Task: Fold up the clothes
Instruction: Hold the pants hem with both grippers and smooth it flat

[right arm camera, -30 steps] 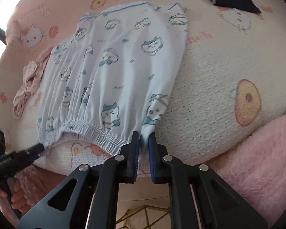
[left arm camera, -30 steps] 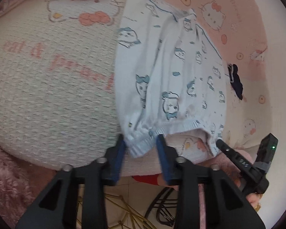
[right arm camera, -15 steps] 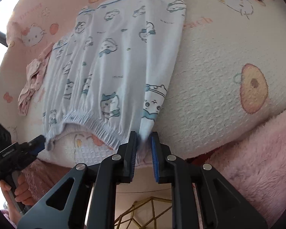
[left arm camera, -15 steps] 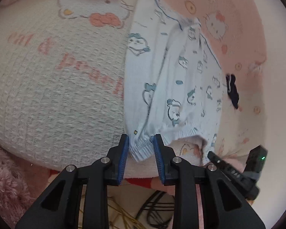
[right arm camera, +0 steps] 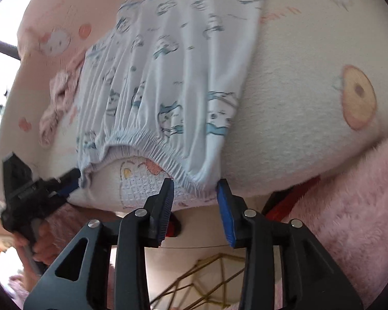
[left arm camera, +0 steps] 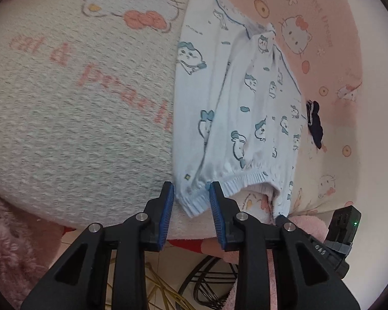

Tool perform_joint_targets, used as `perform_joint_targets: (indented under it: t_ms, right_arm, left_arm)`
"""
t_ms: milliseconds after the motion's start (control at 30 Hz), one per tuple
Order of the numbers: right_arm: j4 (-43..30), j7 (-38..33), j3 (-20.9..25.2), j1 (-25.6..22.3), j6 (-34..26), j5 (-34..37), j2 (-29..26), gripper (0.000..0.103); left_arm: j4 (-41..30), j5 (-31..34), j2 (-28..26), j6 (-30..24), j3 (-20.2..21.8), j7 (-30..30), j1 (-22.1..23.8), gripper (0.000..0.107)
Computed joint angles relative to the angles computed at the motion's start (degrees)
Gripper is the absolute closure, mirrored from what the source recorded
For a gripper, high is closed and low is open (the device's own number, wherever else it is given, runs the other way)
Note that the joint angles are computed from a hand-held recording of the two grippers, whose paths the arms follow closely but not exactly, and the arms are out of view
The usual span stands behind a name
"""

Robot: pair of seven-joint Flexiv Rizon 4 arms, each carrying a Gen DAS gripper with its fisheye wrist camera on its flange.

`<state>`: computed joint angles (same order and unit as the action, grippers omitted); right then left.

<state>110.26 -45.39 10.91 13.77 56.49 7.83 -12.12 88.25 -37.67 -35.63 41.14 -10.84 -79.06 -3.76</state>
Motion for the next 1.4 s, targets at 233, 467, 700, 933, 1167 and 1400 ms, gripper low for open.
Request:
perform_joint_targets:
  t_ms: [233,467,700,933,1167,1400]
  right_arm:
    - [2.1,6.4,-1.7,0.4,4.5,-4.7,0.1,0.095]
    - [2.0,5.2,-0.2,-1.5,5.2,0.8,0.6,0.089]
    - [3.3,7.1,-0.3,-1.5,11.2,1.3,0.2,0.076]
    - [2.3,5.7,-0.4,-1.7,7.9,1.5,-0.6,0.08]
    - [2.9,8.4,-2.0,0.1,6.7,-6.7,-0.2,0.096]
    - [4.7,10.8,-2.3,0.7,6.7,-12.0,2.5,0.096]
  left_arm:
    - [-0.9,8.4,1.4,2.5,3.3,-0.1,-2.9,0.095]
    - [-0.6,7.2,1.7,0.6,1.4,0.4,-0.8,0.097]
    - [0.4,-2.9,0.2,-0.8,-1.3,1.0,1.8,0.059]
    - [-0.1,-1.6,-0.5,-0.1,-0.8,1.7,0.2,0.061]
    - [-1.7,3.8,-0.3,-0.1,1.1,1.5,-1.6,0.093]
    - [-0.3,6.4,2.4,2.4,1.3,5.5,-1.6,0.095]
